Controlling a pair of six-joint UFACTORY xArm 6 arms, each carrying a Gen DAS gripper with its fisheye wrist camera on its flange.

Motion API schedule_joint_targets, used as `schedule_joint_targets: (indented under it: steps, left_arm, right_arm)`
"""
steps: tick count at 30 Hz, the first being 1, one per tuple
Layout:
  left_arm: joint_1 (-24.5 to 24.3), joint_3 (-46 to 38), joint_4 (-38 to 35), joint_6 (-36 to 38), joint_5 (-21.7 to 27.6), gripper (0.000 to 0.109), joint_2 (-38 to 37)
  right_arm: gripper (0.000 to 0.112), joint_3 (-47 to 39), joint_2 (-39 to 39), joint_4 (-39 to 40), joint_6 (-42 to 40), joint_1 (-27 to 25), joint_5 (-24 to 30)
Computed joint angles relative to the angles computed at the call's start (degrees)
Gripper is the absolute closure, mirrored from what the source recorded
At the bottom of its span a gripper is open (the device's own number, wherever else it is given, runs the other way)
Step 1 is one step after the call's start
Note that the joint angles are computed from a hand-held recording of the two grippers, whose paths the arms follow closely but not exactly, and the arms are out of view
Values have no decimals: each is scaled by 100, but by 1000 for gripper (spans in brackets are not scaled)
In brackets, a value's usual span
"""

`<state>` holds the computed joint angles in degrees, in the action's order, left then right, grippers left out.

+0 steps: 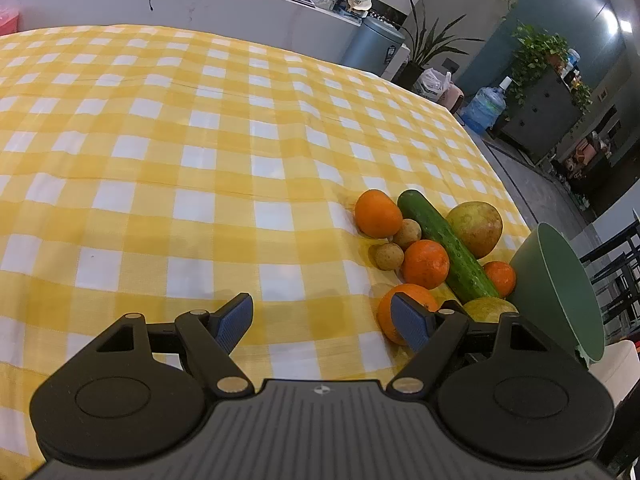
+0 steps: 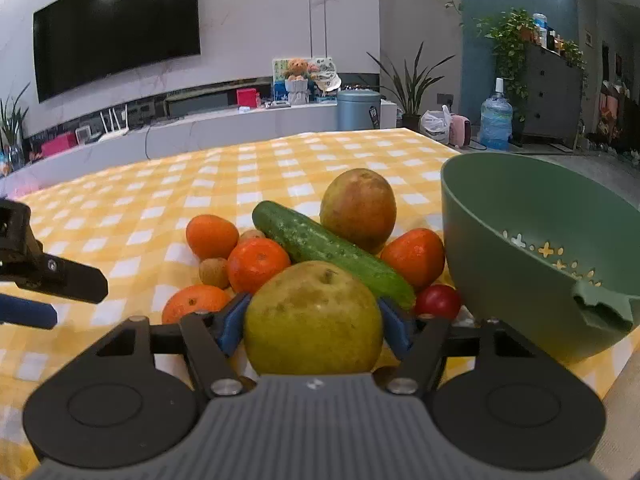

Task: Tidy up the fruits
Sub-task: 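Lift the green pear off the table with the right tool, then grasp the brownish pear with the left tool while the right tool holds the green pear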

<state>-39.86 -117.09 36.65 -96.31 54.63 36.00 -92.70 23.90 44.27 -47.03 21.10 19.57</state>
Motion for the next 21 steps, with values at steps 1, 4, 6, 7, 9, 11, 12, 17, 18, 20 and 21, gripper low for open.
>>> schedule_joint_targets:
  steps: [1,4,6,7,9,11,12,17,18,20,21]
  left_arm:
    - [-1,-9,-1,10,1,17,6]
    - [-6,-20,8,51,-13,17,13]
    - [-9,-27,5,60,7,17,18]
    - [-11,-30,3,53,21,17,16]
    - [-10,-4,8,15,22,17,-3]
    - [-6,-8,-9,11,18,17,2]
    - [-6,-11,-10,16,10,17,4]
    - [-13,13,49,17,-23,17,-12]
    - [-13,15,58,12,-28,17,-12]
    - [-9,-1,64,14,-39,17,2]
    - [-9,-16,71,30,-44,17,14]
  right_arm:
    - [49,-5,-6,6,-22,-10,36]
    - [45,-51,23,-156,103,-13,94]
    - [43,13,23,-260,-55,48,-81]
    - [42,53,13,-226,-172,77,-165]
    - [42,109,-10,-78,-302,97,-244]
    - [43,104,-13,-80,-325,94,-235]
    - [45,120,-28,-10,-398,100,-268]
    - [49,154,-46,208,-662,126,-365]
    - [49,173,-66,317,-732,125,-366]
    - [49,171,-102,761,-1018,119,-347]
    - [49,136,-109,1022,-1163,86,-274]
